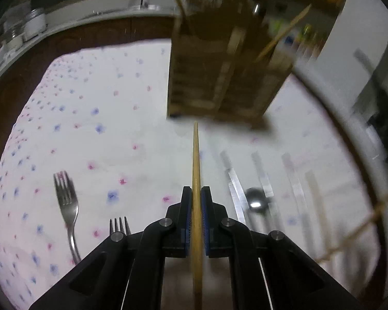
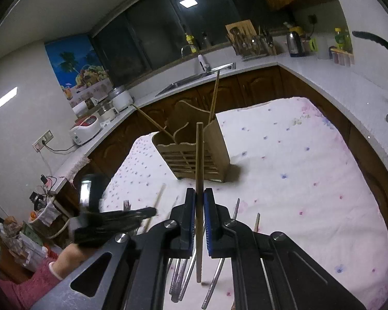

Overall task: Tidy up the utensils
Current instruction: 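Lift both held chopsticks upright and carry them over the wooden holder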

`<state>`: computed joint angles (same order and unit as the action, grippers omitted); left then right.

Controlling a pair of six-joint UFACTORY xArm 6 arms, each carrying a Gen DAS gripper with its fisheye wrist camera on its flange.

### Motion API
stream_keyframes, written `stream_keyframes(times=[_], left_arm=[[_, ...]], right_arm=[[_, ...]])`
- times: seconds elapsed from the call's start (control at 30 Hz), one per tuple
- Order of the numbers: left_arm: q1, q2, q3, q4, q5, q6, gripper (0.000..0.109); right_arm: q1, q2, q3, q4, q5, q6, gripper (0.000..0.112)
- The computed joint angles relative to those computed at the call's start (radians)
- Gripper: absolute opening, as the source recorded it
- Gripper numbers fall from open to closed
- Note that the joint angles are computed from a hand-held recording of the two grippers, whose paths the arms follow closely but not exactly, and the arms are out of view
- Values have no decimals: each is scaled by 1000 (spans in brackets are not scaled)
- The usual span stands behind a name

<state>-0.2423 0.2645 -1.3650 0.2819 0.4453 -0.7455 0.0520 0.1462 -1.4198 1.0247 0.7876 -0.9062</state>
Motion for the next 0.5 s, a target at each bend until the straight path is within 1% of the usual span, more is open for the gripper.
stream_keyframes(times=[0.03,0.1,0.13,0.27,0.37,0.43,0.5], left_arm=[[1,-34,37,16,-30,-28,5],[7,-109,121,49,-125,-82,5],[10,-144,150,97,-152,-134,5],[25,-245,236,231,-244,-284,5],[40,-302,293,299,-304,-359,5],[53,-341,337,299,-334,-355,5],[63,-380,380,333,-354,-382,5]], right_arm=[[1,-3,2,5,-2,-3,7],[3,-8,3,9,-5,-6,7],[6,-11,4,11,-8,-7,7],[16,-23,8,18,-16,-20,7],[23,-28,6,16,-19,-27,7],[27,-30,4,16,-20,-28,7],[31,-34,5,22,-21,-34,7]])
